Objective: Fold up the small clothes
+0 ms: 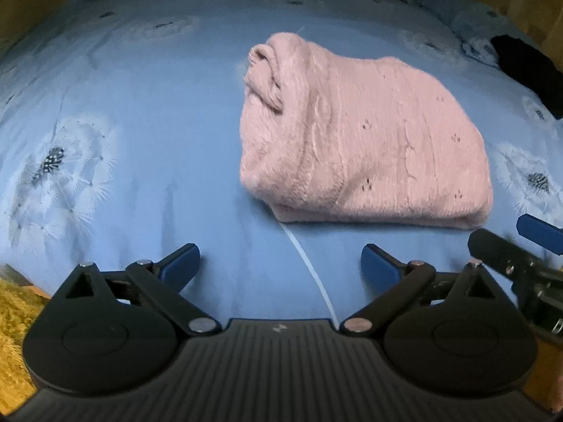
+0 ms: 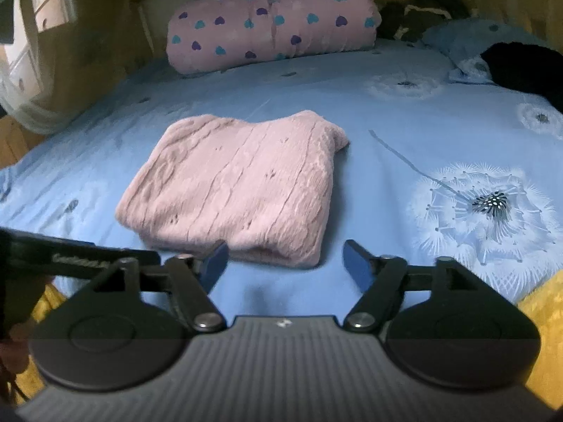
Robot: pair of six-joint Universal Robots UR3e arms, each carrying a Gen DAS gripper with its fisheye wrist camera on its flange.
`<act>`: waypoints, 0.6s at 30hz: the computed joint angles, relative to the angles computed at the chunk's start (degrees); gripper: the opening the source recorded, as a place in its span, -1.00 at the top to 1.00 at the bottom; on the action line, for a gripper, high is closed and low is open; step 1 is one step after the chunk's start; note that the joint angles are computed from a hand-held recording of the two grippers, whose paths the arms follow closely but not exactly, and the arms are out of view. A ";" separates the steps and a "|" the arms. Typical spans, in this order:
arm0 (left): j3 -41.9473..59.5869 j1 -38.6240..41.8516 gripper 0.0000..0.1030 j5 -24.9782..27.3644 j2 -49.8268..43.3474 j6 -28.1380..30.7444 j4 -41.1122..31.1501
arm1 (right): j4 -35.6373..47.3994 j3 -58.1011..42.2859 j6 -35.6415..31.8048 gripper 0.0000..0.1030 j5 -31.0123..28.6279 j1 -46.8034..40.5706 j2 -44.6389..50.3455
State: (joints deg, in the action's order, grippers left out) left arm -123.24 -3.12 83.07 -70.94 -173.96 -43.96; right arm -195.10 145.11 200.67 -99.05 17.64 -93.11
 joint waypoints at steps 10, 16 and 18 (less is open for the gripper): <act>-2.50 -3.70 -1.00 3.80 -3.63 -2.46 7.12 | -2.89 -2.49 -0.35 -0.57 -6.05 4.26 9.77; -2.88 -4.43 -1.00 4.68 -3.93 -2.77 8.36 | -9.27 -1.79 0.70 -0.59 -7.71 5.32 14.26; -2.91 -4.42 -1.00 4.70 -4.02 -2.74 8.54 | -10.31 -1.69 0.65 -0.59 -8.13 5.62 14.95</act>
